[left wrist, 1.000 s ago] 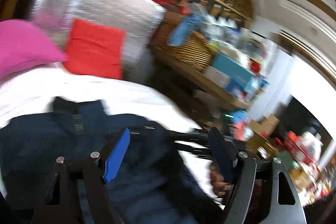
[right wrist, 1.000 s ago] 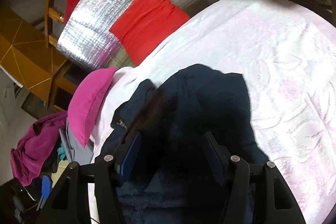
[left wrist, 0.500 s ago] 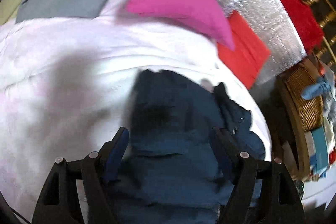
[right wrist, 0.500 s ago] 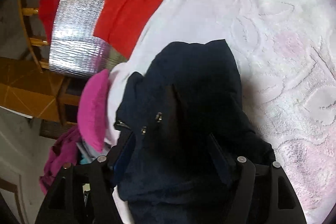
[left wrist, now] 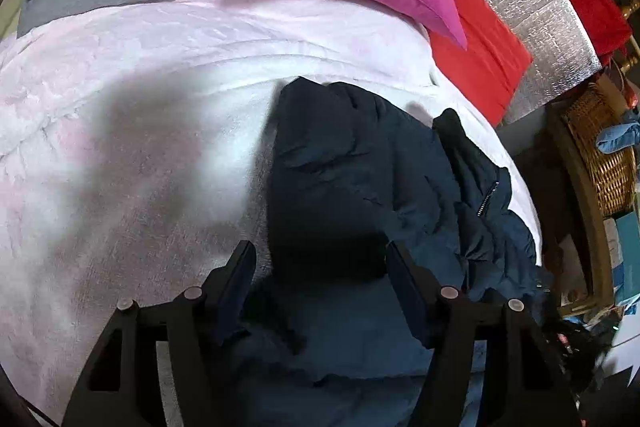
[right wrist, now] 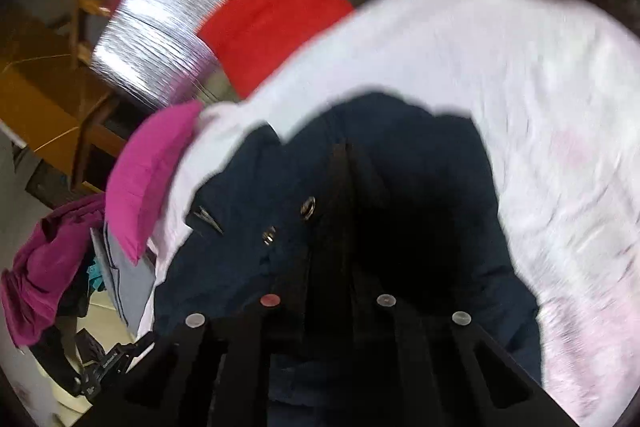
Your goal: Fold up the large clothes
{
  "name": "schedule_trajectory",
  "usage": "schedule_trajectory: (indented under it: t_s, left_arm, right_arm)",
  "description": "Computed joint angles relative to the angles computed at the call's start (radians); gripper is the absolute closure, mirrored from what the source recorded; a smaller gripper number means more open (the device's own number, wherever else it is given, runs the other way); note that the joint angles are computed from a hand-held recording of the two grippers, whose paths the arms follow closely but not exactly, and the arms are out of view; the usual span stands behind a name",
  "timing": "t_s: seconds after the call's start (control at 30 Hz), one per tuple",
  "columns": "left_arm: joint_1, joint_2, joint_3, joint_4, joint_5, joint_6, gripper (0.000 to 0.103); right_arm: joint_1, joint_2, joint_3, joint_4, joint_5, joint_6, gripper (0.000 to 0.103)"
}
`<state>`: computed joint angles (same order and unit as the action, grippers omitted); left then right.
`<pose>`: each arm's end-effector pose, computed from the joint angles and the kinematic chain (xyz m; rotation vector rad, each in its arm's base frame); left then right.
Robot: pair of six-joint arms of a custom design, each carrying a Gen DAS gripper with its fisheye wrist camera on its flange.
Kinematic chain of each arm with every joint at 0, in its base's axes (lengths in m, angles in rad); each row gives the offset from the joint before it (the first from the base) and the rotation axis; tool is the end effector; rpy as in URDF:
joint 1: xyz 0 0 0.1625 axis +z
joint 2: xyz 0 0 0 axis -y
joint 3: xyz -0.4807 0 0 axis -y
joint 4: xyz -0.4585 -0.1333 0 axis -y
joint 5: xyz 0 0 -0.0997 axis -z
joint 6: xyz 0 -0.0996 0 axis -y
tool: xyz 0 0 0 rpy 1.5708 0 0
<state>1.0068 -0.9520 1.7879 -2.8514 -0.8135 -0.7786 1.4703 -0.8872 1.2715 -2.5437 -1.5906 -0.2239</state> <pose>-0.2077 -0.7057 0.1915 -0.5103 2.5567 -1.1023 0.0437 -0.8757 0.3358 0.1703 -2.8984 0.8638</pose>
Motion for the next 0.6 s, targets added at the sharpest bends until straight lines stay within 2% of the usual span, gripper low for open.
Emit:
schedule_trajectory:
  t_s: [0.07,0.17,0.33,0.47,0.53,0.57,0.6]
  left_arm:
    - [-0.002,-0.002,0.0,0.016,0.005,-0.007,0.034]
    - [0.003,-0.009,0.003,0.031,-0.009,-0.021,0.034]
    - [0.001,-0.007,0.001,0.031,0.006,-0.011,0.034]
    - [-0.003,0.01,-0.022,0.062,0.006,0.006,0.034]
    - [-0.003,0.018,-0.03,0.072,0.002,0.021,0.034]
    - [-0.005,0.021,-0.034,0.074,0.005,0.031,0.034]
    - [-0.006,0.023,-0.035,0.069,0.005,0.039,0.034]
  right_arm:
    - [0.008,-0.024,0.038,-0.062,-0.012,-0.045,0.089]
    - [0.021,-0.022,0.056,-0.118,-0.098,-0.1,0.09]
    - [0.004,0.003,0.007,0.012,-0.15,-0.068,0.09]
    - [-0.013,-0.005,-0.03,0.121,-0.096,-0.04,0.086]
    - [-0.025,-0.015,-0.042,0.143,-0.068,-0.015,0.076]
    - [-0.031,-0.018,-0.051,0.148,-0.048,-0.002,0.06]
    - [-0.037,-0.02,-0.057,0.139,-0.023,0.014,0.037]
